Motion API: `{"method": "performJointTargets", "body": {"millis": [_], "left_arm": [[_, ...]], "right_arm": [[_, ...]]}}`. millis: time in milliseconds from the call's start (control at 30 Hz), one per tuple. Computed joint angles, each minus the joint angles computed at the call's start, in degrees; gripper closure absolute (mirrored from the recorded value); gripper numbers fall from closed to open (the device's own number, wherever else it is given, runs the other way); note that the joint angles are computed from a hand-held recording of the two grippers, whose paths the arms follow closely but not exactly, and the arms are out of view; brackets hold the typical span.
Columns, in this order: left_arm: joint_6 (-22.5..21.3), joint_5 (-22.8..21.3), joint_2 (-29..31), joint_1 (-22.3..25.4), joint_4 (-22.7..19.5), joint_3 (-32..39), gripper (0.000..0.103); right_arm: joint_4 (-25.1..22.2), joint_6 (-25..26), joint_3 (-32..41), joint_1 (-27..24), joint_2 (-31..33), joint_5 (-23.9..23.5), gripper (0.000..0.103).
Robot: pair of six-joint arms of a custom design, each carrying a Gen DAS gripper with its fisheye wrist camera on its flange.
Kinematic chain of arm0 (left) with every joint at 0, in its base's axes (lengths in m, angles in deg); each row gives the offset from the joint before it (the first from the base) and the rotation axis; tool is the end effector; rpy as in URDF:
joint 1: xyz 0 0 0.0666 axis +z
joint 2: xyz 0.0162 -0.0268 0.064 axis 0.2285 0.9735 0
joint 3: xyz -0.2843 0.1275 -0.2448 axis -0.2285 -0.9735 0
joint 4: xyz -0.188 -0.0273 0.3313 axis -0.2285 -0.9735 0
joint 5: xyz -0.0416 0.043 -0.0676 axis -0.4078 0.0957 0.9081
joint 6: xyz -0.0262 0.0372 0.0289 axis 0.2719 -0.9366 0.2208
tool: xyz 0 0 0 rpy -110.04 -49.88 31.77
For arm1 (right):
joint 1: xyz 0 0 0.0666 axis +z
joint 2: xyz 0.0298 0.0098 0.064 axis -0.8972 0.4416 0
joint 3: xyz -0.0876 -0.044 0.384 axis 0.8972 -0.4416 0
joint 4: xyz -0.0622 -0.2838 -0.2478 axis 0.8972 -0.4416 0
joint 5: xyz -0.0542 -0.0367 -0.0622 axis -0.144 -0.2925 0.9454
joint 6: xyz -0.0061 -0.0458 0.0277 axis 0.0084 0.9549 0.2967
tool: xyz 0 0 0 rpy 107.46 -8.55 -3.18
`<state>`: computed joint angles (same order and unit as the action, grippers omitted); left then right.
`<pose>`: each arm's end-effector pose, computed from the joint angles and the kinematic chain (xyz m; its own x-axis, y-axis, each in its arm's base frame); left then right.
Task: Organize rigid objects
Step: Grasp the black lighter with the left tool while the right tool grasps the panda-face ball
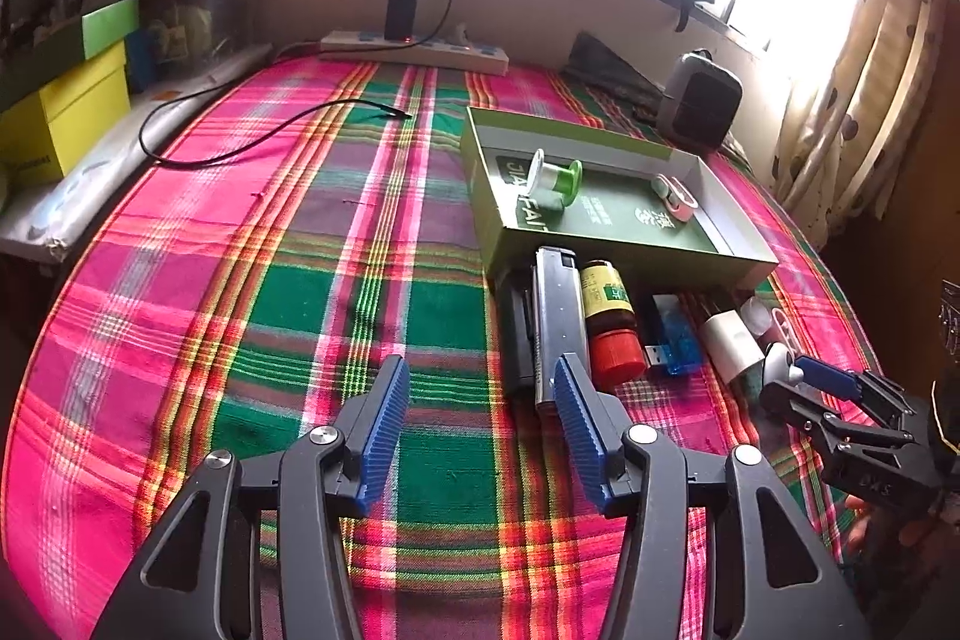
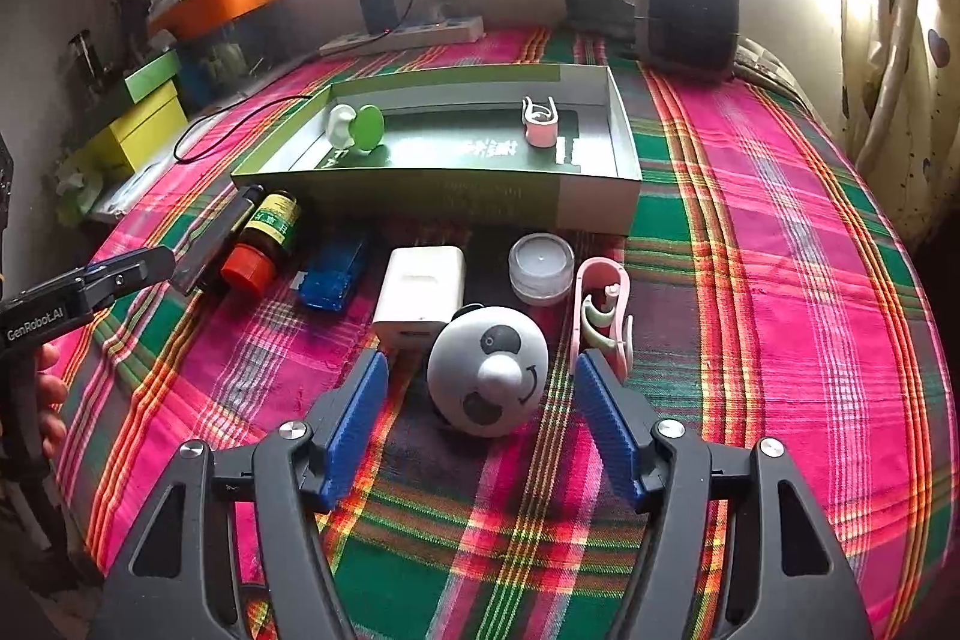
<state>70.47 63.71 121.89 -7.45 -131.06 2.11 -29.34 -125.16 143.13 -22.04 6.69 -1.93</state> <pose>0.3980 -0.1542 0.4296 -0.7391 0.0812 -0.6687 0.2813 0.9392 -0.1969 0.3279 0.2740 0.4198 -0.7500 0.0581 -0.6589 -0.0072 0.9954 0.0959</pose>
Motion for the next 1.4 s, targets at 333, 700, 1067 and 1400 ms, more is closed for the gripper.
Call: {"method": "performJointTargets", "body": {"millis": [333, 700, 1067, 1400], "left_arm": [[-0.11, 1.04, 0.31, -0.62, -0.24, 0.34, 0.053], [-0.58, 0.19, 0.64, -1.93, -1.03, 1.09, 0.053], [-1.53, -2.57, 2.63, -3.48, -2.86, 3.16, 0.053], [-2.92, -6.82, 5.32, -4.58, -4.52, 5.66, 0.053]], "right_arm": [[-3.21, -0.83, 1.77, -0.99, 1.87, -0.34, 0.038], [-3.18, -1.26, 1.58, -0.88, 1.49, 0.19, 0.059], [-2.16, -1.1, 0.74, -0.95, 0.63, -0.44, 0.06], [-1.68, -1.22, -0.11, -1.11, -0.35, -0.17, 0.06]]}}
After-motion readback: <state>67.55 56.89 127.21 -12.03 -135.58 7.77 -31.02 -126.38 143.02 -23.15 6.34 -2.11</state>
